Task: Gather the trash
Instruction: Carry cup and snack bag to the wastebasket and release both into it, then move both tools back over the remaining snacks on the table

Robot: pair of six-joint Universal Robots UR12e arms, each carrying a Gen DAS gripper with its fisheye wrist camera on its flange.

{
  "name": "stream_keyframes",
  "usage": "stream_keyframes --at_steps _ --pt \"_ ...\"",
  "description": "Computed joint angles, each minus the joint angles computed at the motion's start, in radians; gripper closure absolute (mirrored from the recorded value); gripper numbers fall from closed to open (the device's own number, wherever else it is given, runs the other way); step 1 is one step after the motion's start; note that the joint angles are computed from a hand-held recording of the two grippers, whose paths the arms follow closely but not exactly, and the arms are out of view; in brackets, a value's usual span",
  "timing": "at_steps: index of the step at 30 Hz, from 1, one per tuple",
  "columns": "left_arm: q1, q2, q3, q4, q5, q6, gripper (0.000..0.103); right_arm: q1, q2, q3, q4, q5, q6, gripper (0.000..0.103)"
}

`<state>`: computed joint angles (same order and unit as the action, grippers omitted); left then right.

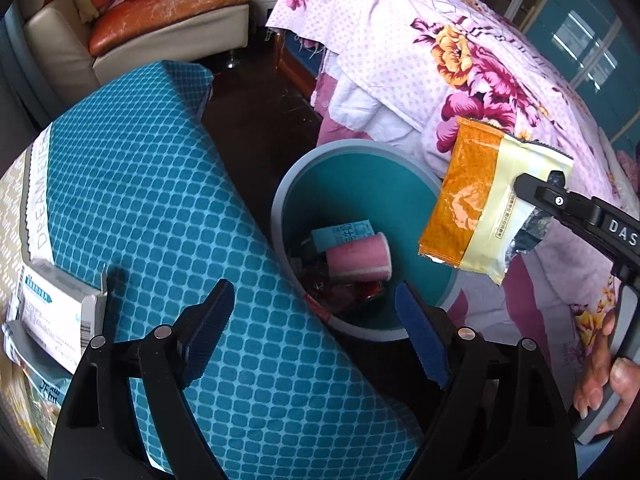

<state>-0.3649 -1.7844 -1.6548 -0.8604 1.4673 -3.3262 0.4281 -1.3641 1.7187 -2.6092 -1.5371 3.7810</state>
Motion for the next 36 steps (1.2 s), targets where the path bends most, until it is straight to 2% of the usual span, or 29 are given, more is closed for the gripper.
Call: stream_keyframes --at_steps 4,7,8,9,10,13,14,28,36 --pt "0.008 0.026 -0.027 0.015 0.003 -0.005 0.012 0.003 0.006 -0.01 0.021 0.008 0.005 0.094" --pt "0.015 0.046 -0.048 0.032 -0.005 -0.012 0.012 0.002 0.008 -0.013 0.036 0.014 0.022 0.083" --pt "0.018 0.053 -0.054 0.034 -0.011 -0.014 0.012 0.003 0.007 -0.012 0.038 0.015 0.03 0.073" --pt "0.021 0.059 -0.06 0.037 -0.015 -0.016 0.012 0.003 0.007 -0.012 0.041 0.016 0.039 0.051" --pt "0.023 0.063 -0.064 0.038 -0.017 -0.019 0.012 0.007 0.006 -0.012 0.041 0.003 0.046 0.044" --pt "0.032 0.083 -0.084 0.043 -0.024 -0.025 0.012 0.014 0.004 -0.016 0.052 -0.003 0.047 0.038" --pt "0.036 0.088 -0.09 0.043 -0.026 -0.029 0.012 0.015 0.003 -0.016 0.054 -0.005 0.05 0.032" --pt "0.093 0.193 -0.202 0.075 -0.034 -0.088 0.012 0.074 0.014 -0.074 0.105 -0.017 0.016 0.027" --pt "0.164 0.283 -0.288 0.092 -0.03 -0.132 0.012 0.128 0.064 -0.161 0.16 0.008 -0.063 0.026"
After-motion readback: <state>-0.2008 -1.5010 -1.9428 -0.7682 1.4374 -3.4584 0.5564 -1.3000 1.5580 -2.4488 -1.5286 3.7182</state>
